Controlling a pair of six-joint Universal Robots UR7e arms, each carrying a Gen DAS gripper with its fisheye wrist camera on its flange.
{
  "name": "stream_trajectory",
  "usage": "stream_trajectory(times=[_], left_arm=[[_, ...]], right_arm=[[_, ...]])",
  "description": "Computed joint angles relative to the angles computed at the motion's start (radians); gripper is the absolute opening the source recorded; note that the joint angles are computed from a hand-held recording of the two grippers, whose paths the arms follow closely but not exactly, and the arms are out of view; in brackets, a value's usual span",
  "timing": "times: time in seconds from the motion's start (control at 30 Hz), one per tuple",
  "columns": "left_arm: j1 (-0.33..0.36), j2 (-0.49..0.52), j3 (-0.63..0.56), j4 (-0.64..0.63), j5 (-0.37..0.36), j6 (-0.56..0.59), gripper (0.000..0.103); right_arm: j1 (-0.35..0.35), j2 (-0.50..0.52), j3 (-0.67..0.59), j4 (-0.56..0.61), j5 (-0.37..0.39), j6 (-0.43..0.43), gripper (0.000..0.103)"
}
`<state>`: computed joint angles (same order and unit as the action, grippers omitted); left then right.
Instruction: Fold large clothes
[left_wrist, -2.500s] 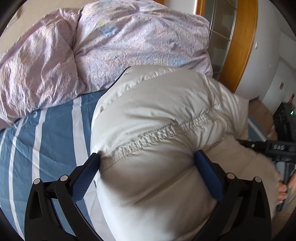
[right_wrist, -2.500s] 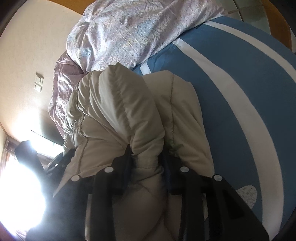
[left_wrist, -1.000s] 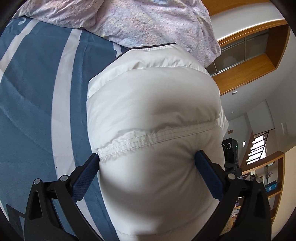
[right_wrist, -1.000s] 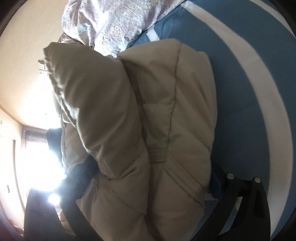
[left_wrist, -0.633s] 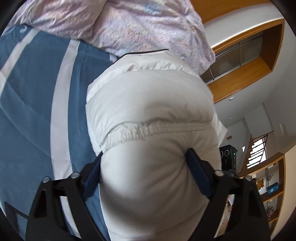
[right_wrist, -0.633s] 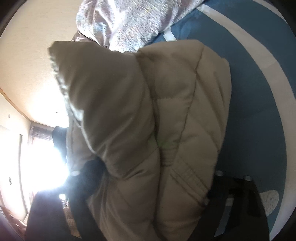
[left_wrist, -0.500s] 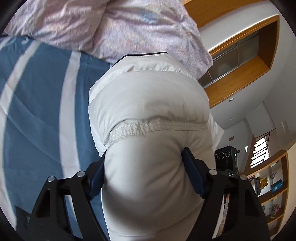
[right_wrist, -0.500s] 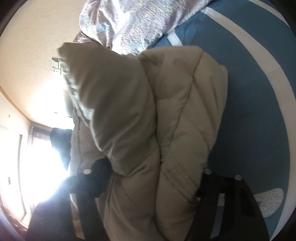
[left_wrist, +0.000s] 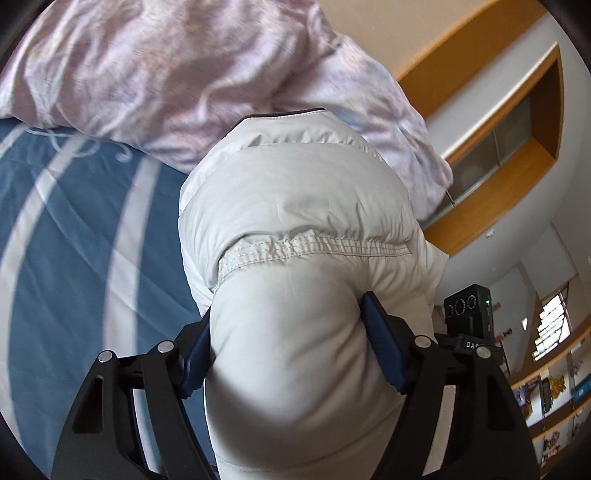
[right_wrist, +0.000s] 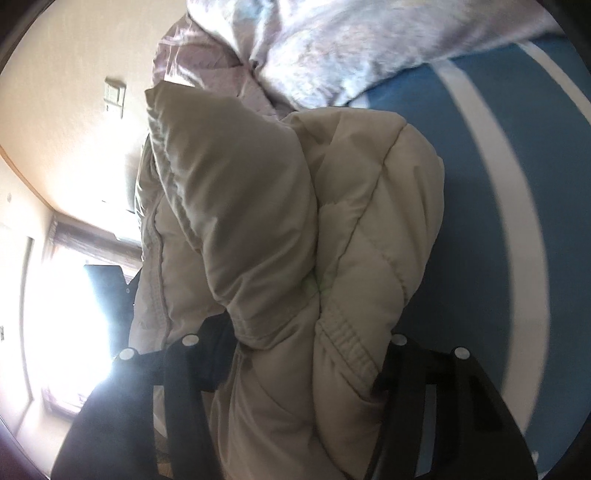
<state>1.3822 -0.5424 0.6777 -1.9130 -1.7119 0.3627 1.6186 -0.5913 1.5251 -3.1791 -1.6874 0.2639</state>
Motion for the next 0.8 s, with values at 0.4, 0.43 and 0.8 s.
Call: stream_trajectory(times=[0.4,0.43,0.8], left_arm=[[0.022,0.142,-0.257,0.057,0.053,0.031,0.075],[0.024,0.146,-0.262,0.060,0.052,0.037,0.075],[-0.014,0.042,-0.003,-0.191,0.208,0.158,0.082]], right_arm=[[0.046,0.065,-0.154,0.101,-0.099,-0.046,0.054],[0.047,0.065,-0.153,0.099,-0.101,-0.048,0.054],[-0.003,0.048,-0.088,0.039,-0.038,0.045,0.068]])
